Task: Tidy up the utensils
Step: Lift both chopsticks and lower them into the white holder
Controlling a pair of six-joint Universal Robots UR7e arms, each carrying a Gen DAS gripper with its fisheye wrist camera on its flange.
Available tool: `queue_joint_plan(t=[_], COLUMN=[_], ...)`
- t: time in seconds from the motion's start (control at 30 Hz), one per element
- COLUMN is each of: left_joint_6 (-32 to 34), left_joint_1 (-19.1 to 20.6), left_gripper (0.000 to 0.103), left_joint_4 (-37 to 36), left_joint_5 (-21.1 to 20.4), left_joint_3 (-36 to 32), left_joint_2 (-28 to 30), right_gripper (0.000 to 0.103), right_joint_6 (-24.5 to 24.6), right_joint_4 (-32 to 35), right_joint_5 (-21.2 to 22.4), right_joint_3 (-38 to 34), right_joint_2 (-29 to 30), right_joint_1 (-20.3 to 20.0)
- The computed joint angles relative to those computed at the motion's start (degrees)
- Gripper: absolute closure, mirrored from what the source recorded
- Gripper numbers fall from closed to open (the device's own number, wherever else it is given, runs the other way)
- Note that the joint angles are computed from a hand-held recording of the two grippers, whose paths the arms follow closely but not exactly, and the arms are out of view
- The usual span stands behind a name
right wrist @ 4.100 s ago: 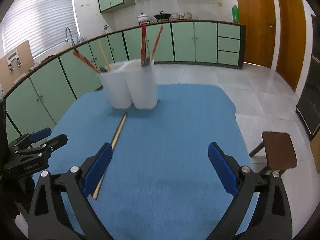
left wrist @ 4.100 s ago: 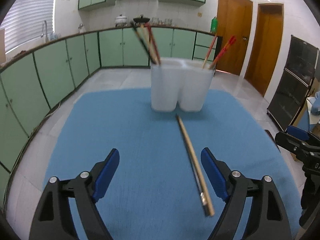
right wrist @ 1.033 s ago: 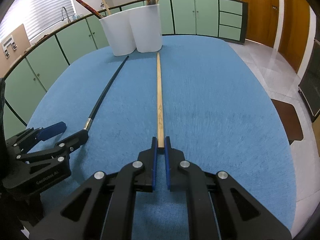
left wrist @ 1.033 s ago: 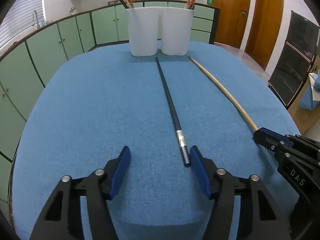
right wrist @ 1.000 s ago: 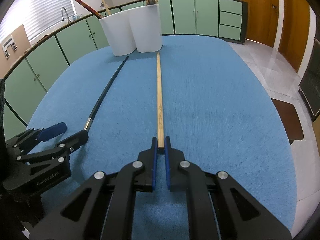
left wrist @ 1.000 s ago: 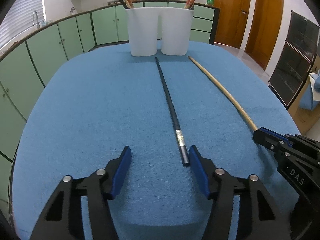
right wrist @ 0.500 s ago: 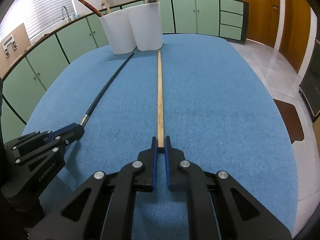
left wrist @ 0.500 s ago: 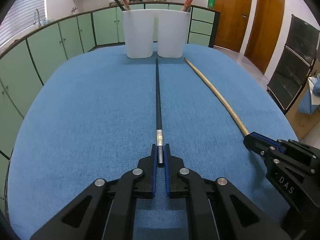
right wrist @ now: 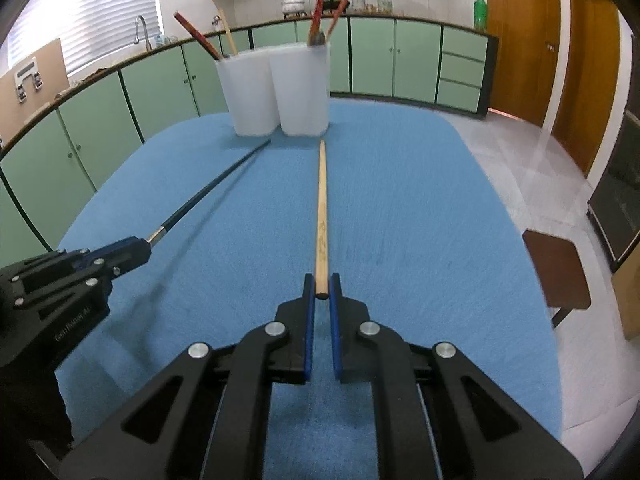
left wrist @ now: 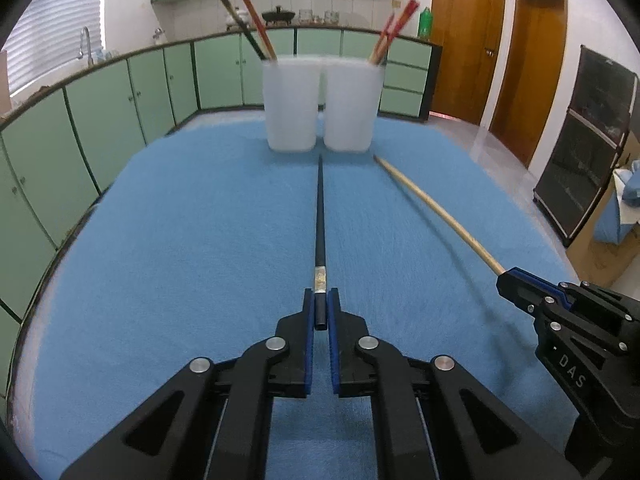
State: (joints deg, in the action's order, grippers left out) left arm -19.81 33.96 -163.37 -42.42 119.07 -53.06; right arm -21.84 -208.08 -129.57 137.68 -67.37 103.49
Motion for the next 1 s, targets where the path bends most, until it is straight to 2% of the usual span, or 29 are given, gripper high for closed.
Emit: queue_joint_plan(t=[0.37, 0.63, 0.8, 1.0], left_joint_6=[5.1, 11.4, 15.7, 19.0], left_joint_1=[-1.8, -2.5, -2.3, -0.9], left_gripper=[0.097, 0.097, 0.097, 0.097], left_joint_4=[-5.9, -10.8, -12.0, -8.8], left_joint_5=[0.6, 0.2, -1.6, -7.0], left_joint_3=[-1.1, -4.0, -7.2, -12.9], left_joint_2=[-2.9, -3.0, -2.6, -1.8], right_gripper=[0.097, 0.097, 0.097, 0.097], right_joint_6=[-2.5, -3.3, -3.4, -1.8], right_joint_4=[1.3, 5.5, 11.0, 21.7], right_joint_5=[0.9, 3.2, 5.9, 9.3], right_joint_3=[-1.7, -5.4, -9.6, -15.7], right_joint_2=[-4.9, -7.7, -9.4, -11.0], right_joint_1=[4.2, 6.8, 7.7, 8.0])
